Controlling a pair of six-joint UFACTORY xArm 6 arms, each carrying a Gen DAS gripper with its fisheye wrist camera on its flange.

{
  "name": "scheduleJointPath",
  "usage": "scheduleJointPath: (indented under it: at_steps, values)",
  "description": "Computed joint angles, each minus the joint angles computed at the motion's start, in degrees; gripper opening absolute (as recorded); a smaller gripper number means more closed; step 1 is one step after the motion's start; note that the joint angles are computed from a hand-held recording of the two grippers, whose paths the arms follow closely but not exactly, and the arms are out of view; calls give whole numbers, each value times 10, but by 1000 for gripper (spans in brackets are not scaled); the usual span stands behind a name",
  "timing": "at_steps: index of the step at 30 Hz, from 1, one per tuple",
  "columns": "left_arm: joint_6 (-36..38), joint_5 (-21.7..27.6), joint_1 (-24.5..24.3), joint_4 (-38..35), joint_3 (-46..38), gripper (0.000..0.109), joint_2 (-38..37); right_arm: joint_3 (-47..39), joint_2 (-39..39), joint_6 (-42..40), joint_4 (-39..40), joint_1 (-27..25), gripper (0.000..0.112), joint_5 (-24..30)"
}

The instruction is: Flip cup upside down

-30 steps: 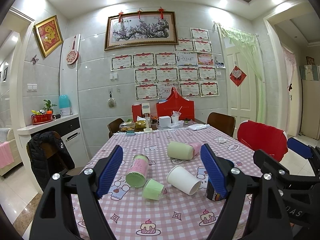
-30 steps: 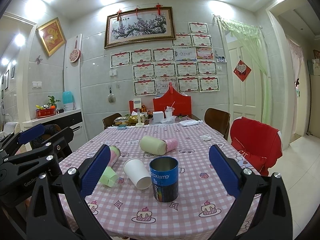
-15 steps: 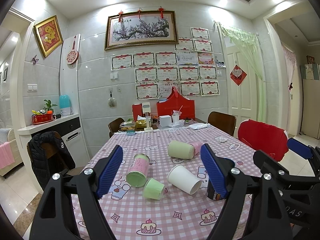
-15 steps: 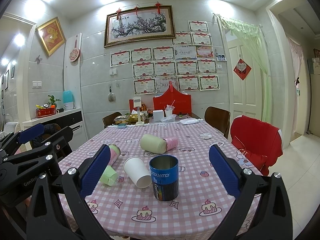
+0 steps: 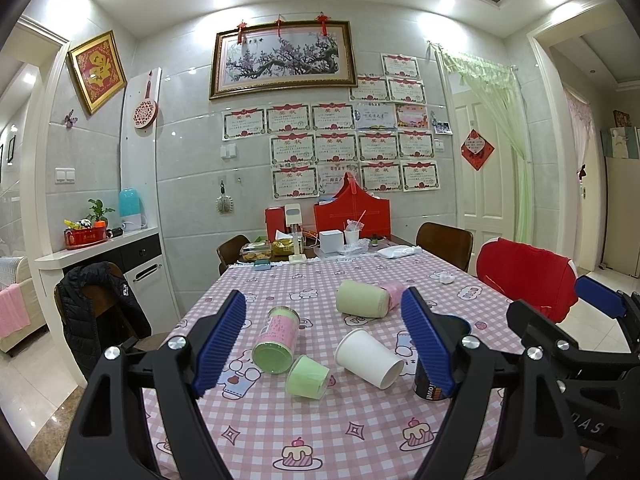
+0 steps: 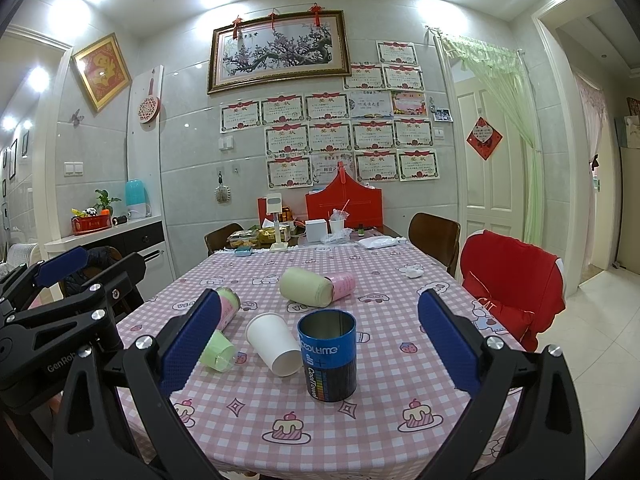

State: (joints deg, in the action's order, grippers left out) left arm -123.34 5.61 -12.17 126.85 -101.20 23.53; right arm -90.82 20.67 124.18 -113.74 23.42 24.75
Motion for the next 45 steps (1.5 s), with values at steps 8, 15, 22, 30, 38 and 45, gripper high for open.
scheduleJointPath:
  at_steps: [8,15,22,30,38,45]
  values:
    - [3,-1,0,-3,-1,79,0,1,0,2,-1,-1,95,-1]
    - [-26,-12,9,30,0,79,3,3,3,5,-2,-8,95,-4]
    - [3,-15,8,7,-16,79,21,5,5,7,3,-15,95,-7]
    - [84,-17,5,-67,-39,79,49,2,11,8,12,-26,95,-16]
    - [264,-12,-4,-232,-60,79,93,-8,33,-29,63,-40,95,-25]
    - [423,20,-21,-377,-93,79,146,-11,51,-57,114,-55,95,-28]
